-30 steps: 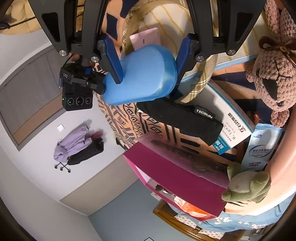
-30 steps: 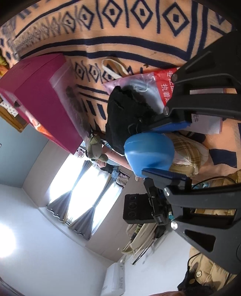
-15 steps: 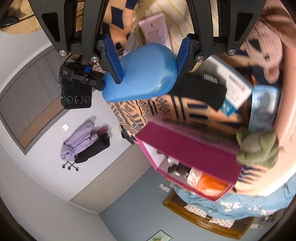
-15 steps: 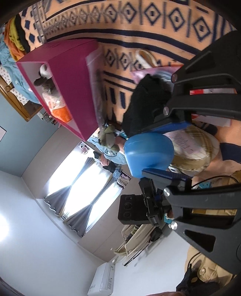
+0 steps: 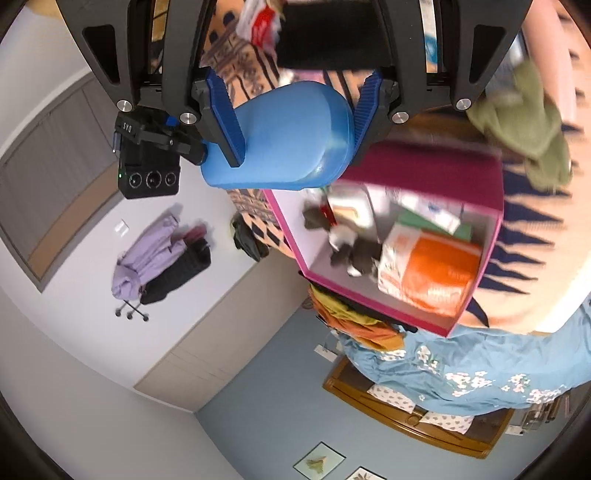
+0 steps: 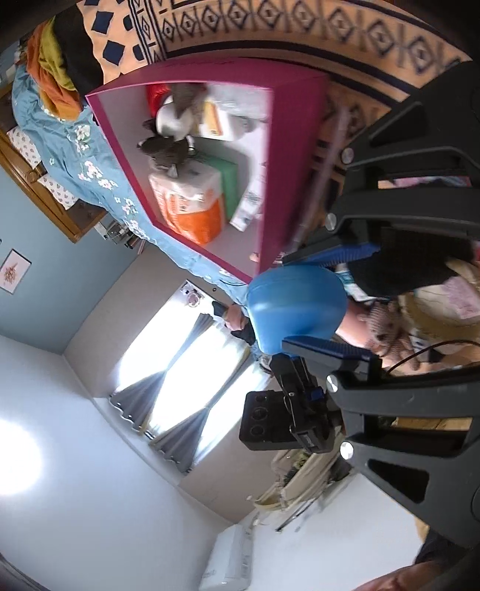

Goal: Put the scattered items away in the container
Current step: 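Carry the blue case over the magenta box and lower it inside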

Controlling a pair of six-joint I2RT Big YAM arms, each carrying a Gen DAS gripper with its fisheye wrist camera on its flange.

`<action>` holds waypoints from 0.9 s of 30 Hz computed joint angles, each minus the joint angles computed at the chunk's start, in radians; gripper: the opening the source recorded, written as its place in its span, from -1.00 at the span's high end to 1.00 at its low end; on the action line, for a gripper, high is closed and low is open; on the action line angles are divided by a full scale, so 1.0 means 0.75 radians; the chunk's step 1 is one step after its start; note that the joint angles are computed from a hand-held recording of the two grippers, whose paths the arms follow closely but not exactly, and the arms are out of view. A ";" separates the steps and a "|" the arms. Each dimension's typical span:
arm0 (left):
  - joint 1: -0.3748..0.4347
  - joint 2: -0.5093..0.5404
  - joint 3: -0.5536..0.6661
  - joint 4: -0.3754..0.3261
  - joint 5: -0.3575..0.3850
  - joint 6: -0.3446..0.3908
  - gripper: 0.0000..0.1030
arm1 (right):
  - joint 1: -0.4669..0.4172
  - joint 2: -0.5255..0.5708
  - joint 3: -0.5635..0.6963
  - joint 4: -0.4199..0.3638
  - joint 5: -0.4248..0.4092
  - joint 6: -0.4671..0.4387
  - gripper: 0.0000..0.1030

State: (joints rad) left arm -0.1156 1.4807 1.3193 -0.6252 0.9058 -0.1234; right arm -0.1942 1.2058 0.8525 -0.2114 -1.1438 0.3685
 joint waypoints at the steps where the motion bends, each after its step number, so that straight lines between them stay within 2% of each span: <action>1: -0.001 0.023 0.029 -0.006 -0.006 -0.006 -0.11 | 0.003 0.030 0.027 0.002 0.006 0.018 0.23; 4: -0.002 0.120 0.142 -0.040 -0.017 -0.030 -0.13 | 0.013 0.118 0.117 -0.021 0.030 0.045 0.23; 14: -0.003 0.392 0.423 -0.181 -0.073 -0.104 -0.20 | 0.048 0.387 0.398 -0.251 0.127 0.015 0.23; 20: -0.001 0.446 0.465 -0.189 -0.070 -0.149 -0.21 | 0.061 0.449 0.498 -0.410 0.183 -0.069 0.21; 27: -0.018 0.479 0.516 -0.239 -0.121 -0.152 -0.22 | 0.078 0.517 0.635 -0.634 0.272 -0.188 0.12</action>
State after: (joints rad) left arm -0.1294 1.8403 1.7060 -0.8047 0.8152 -0.2377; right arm -0.1353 1.5937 1.3289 -0.6866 -0.9400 0.2276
